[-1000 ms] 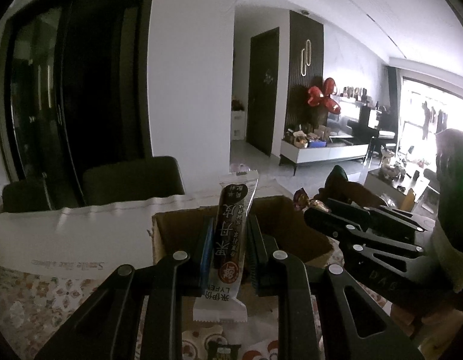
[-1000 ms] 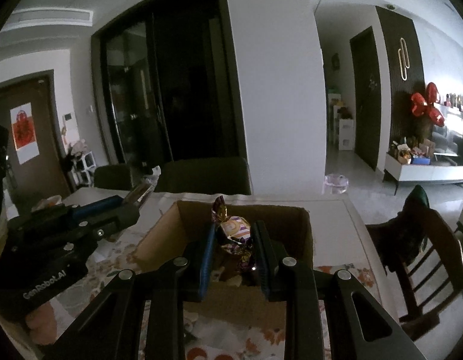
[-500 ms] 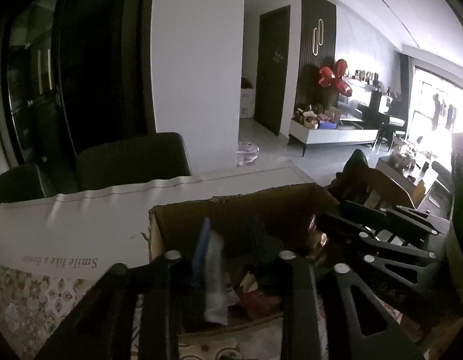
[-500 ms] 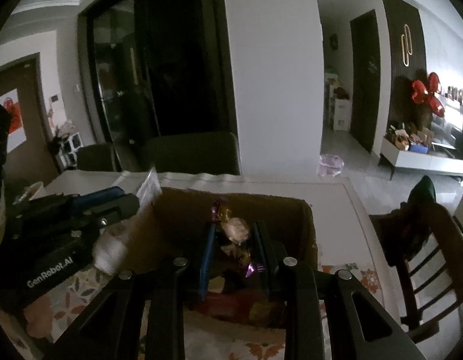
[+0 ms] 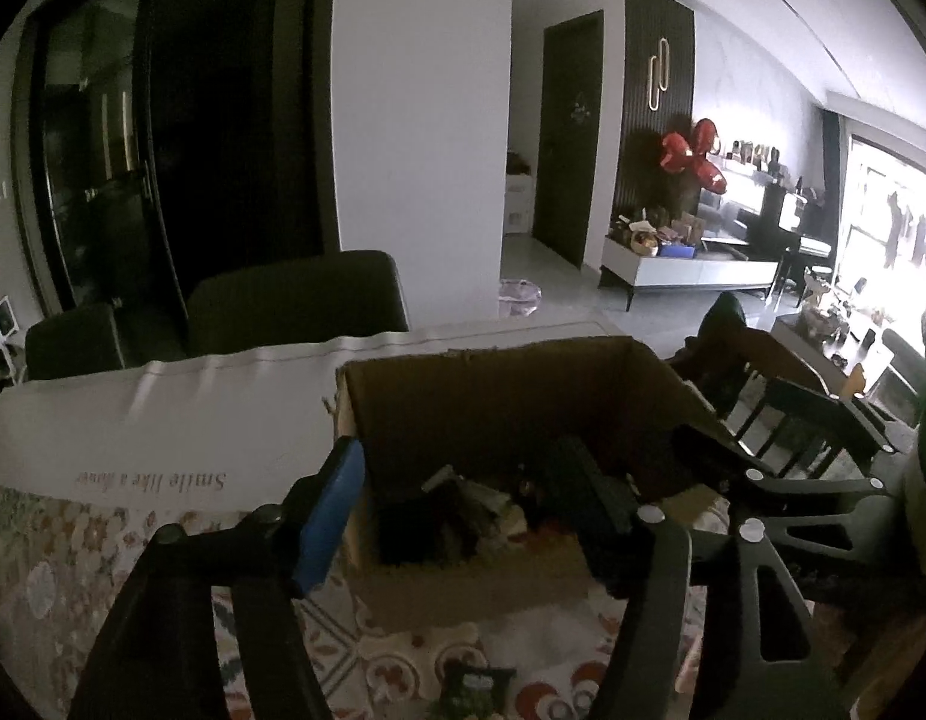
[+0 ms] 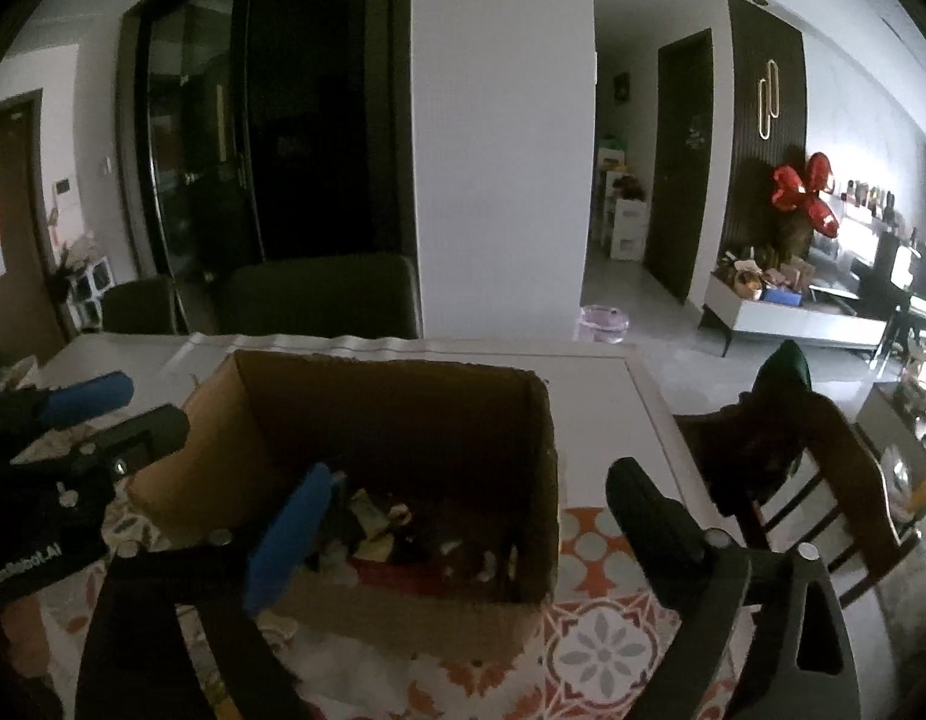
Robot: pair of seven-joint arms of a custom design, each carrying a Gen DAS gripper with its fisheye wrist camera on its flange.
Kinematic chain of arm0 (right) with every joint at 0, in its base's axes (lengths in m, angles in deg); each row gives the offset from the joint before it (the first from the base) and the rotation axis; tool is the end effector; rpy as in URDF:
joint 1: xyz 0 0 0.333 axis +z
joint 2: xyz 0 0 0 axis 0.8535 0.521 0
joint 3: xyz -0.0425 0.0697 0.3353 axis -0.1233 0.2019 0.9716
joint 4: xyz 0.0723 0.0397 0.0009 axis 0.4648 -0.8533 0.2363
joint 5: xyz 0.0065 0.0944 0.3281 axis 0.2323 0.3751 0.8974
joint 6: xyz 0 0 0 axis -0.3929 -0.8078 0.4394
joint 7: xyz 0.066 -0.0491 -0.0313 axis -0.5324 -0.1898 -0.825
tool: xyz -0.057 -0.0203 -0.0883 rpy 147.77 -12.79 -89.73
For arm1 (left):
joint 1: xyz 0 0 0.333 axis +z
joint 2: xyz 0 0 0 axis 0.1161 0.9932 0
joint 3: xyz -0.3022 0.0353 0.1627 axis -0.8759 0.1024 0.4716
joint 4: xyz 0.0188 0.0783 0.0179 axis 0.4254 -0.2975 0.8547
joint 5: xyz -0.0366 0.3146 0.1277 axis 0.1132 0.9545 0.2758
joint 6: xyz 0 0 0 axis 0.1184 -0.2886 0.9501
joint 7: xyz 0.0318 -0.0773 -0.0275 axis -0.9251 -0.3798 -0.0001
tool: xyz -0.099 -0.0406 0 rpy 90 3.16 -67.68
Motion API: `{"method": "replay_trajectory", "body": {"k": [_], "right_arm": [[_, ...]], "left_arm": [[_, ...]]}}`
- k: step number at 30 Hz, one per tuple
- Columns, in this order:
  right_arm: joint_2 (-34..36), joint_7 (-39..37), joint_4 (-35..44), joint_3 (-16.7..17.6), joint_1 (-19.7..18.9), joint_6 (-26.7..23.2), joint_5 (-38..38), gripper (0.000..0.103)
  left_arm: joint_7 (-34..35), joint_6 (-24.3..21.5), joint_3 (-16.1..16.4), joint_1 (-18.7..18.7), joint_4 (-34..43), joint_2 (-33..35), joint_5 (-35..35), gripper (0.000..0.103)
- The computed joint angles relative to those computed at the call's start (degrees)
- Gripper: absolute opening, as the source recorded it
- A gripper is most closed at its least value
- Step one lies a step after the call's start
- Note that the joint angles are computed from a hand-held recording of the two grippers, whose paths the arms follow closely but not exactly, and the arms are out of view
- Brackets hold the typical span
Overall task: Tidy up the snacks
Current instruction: 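Open both grippers to drop the snacks into the box, then move both tools back from the box toward the remaining snacks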
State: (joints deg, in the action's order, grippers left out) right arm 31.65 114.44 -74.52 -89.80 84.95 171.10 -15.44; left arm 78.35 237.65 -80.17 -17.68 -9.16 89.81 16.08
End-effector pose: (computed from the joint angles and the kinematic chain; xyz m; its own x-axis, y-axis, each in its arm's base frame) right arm 0.5806 0.2844 0.5150 -0.1784 -0.9838 -0.0187 -0.5275 0.1116 -0.8422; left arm 0.6223 -0.3228 0.5198 -0.4837 -0.8749 0.0242 -0.5006 0.2538 -0.8277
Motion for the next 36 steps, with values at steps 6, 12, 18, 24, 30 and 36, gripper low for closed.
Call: {"method": "replay_trajectory", "body": {"k": [6, 12, 18, 24, 30, 36], "right_arm": [[-3.52, 3.21, -4.42, 1.02, 0.37, -0.4, -0.25, 0.095], [-7.69, 9.03, -9.24, 3.08, 0.49, -2.37, -5.02, 0.095], [-11.14, 13.64, -13.27, 6.08, 0.81, -7.18, -9.52, 0.095], [-13.3, 16.79, -16.7, 8.1, 0.18, -7.65, -11.4, 0.095], [-15.15, 19.84, -20.84, 9.48, -0.05, -7.82, -13.47, 0.095], [-15.92, 22.1, -23.55, 10.31, -0.26, -7.33, -13.63, 0.095]], "left_arm": [[-0.71, 4.66, 2.47, -2.32, -7.8, -4.89, 1.01, 0.073], [-0.71, 9.85, 5.78, -5.9, -15.81, -9.61, 1.23, 0.079], [0.84, 14.01, 12.74, -13.51, -22.69, -13.07, -1.82, 0.084], [4.79, 15.59, 11.14, -13.74, -27.55, -15.48, -5.94, 0.086], [8.93, 18.85, 8.17, -12.63, -31.45, -16.38, -9.9, 0.089], [12.7, 19.53, 5.89, -12.52, -33.6, -16.78, -14.97, 0.091]]}}
